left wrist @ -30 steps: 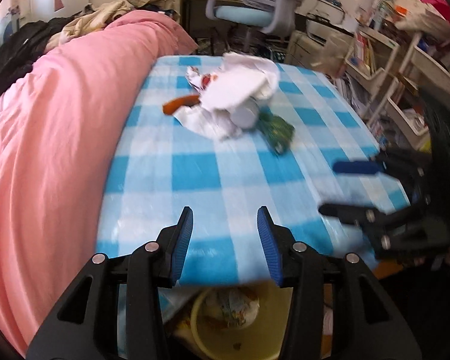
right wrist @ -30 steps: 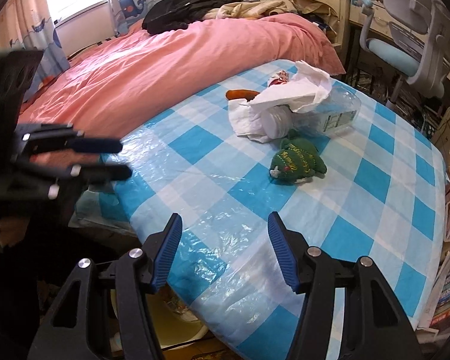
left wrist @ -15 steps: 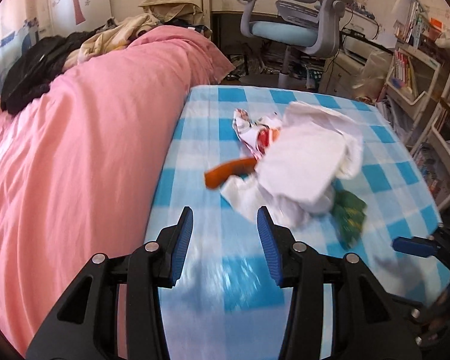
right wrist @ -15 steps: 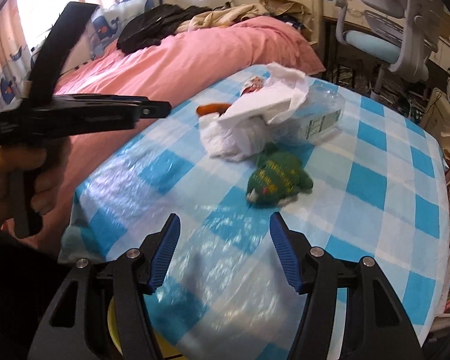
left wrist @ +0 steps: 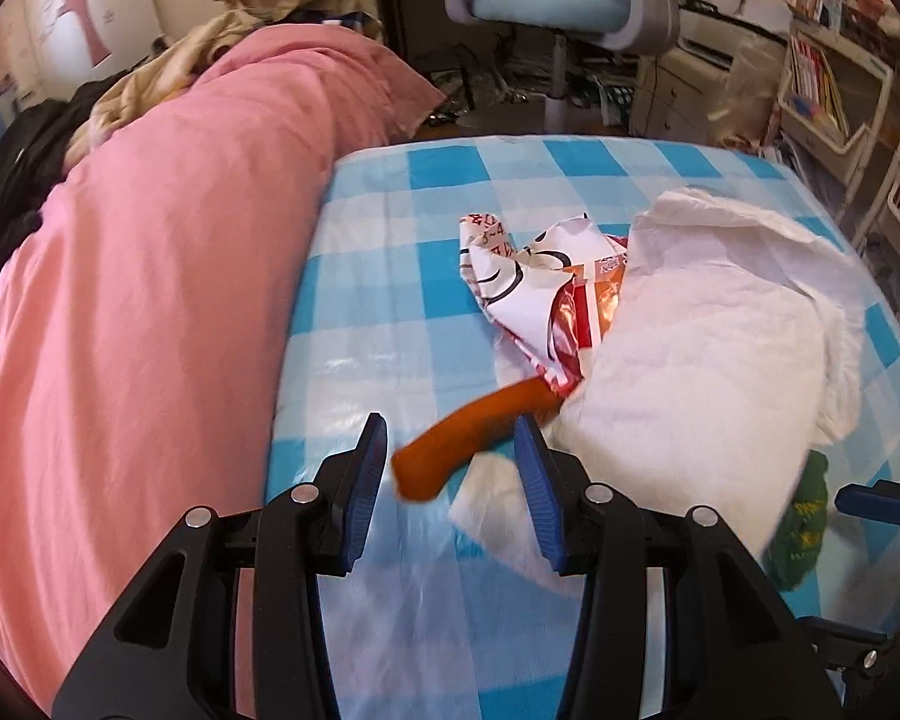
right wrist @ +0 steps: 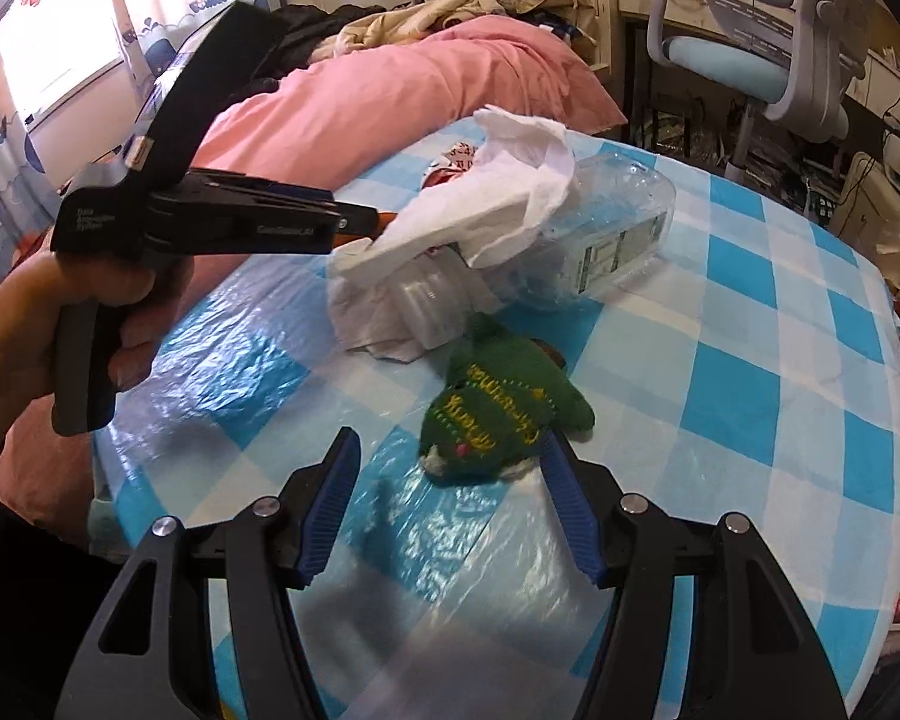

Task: Collect trash
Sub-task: 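Grasp another orange sausage with the left gripper while the right gripper approaches the green knitted toy, then grasp the green knitted toy with the right gripper and carry it over the basin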

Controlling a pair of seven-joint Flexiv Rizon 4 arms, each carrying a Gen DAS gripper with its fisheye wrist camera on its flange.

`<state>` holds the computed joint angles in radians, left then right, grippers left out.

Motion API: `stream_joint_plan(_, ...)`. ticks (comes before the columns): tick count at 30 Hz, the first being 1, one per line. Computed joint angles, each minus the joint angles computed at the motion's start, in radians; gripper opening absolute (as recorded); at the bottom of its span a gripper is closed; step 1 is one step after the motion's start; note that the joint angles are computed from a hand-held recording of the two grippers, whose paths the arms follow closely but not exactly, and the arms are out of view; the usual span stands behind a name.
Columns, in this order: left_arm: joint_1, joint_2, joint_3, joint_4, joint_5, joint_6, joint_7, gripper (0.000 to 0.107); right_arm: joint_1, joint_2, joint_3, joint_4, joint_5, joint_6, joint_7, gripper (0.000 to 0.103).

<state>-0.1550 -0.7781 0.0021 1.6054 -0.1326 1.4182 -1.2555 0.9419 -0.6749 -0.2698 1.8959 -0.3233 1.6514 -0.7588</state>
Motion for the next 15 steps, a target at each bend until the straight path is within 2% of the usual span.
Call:
stream_joint_plan(6,-0.015,-0.044,0.02,-0.084,0.012,-0.098,0.002,0.039,-0.036,-0.023,0.032,-0.038,-0.022,-0.04,-0.003,0.06)
stream_joint_plan(7,-0.007,-0.045,0.01,-0.084,0.012,-0.096,0.007,0.035,-0.043,-0.026,0.037,-0.043,-0.026,-0.042,-0.002,0.06)
stream_joint_plan(9,0.011,-0.042,-0.014,-0.08,0.003,-0.106,0.02,0.018,-0.056,-0.027,0.05,-0.044,-0.031,-0.046,0.002,0.06)
stream_joint_plan(10,0.016,-0.038,-0.021,-0.079,-0.002,-0.116,0.024,0.015,-0.069,-0.027,0.072,-0.052,-0.002,-0.062,-0.025,0.056)
stream_joint_plan(12,0.025,-0.026,-0.031,-0.063,-0.009,-0.12,0.03,0.014,-0.075,-0.017,0.071,-0.039,-0.043,-0.069,0.009,0.046)
stream_joint_plan(15,0.038,0.005,-0.038,-0.026,-0.022,-0.123,0.031,0.013,-0.109,-0.001,0.113,-0.027,-0.05,-0.07,0.011,0.041)
